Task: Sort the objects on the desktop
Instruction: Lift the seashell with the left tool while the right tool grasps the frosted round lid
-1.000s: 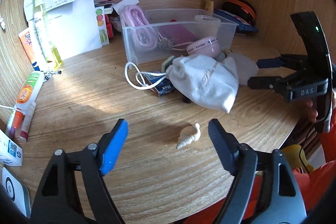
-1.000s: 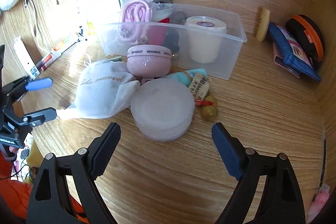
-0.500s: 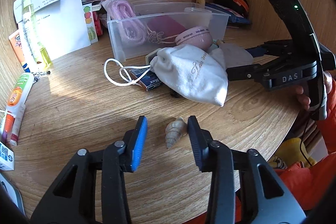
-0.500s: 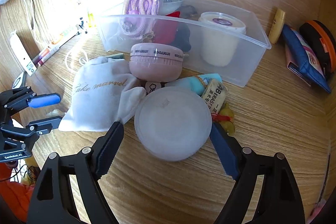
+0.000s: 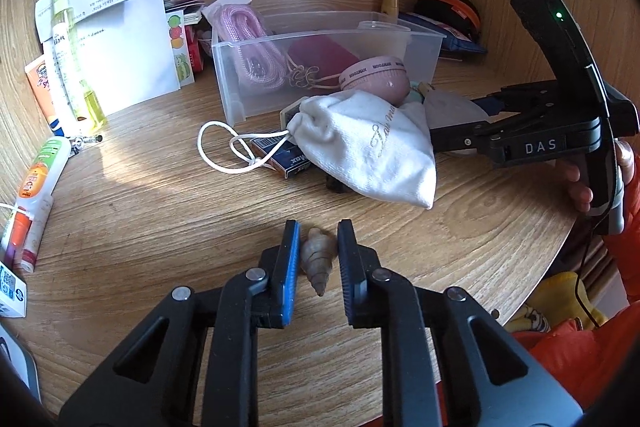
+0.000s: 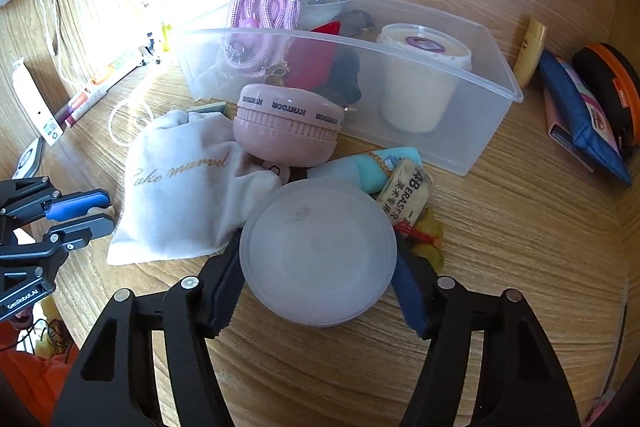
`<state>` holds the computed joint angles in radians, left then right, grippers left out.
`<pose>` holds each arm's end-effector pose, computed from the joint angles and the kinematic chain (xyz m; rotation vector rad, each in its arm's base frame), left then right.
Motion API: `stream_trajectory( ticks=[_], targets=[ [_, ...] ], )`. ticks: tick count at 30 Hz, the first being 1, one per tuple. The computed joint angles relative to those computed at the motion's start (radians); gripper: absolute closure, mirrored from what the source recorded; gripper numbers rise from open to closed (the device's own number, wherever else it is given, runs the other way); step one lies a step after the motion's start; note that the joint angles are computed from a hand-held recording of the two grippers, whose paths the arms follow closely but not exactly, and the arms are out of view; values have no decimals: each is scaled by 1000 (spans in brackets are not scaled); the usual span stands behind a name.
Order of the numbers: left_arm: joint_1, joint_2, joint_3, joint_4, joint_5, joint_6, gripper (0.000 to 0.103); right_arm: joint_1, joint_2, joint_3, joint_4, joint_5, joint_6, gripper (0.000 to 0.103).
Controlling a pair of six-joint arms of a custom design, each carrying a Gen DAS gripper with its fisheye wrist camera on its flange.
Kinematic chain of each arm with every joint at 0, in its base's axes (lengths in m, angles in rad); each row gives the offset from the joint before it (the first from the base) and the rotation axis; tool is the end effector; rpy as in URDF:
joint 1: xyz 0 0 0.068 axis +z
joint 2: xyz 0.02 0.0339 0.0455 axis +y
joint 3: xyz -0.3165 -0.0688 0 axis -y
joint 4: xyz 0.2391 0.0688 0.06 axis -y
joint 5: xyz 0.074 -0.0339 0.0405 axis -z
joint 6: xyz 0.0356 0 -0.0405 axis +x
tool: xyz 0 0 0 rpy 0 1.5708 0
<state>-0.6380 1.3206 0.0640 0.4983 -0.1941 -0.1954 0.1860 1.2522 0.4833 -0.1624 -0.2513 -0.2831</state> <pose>0.1259 -0.0848 0.1364 0.4140 2.2824 -0.1972 0.1941 0.0455 0.2039 -0.6769 2.3868 0.2729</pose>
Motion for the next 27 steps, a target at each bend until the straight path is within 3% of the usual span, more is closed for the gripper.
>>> stream_trajectory(
  ticks=[14,27],
  targets=[
    [41,-33,29,-45,17,-20,85,-127,-120,-24,-79,-96,-57,40],
    [97,-108,91,-83,31,16,85,-191,-166,41,-121,-180,-68,40]
  ],
)
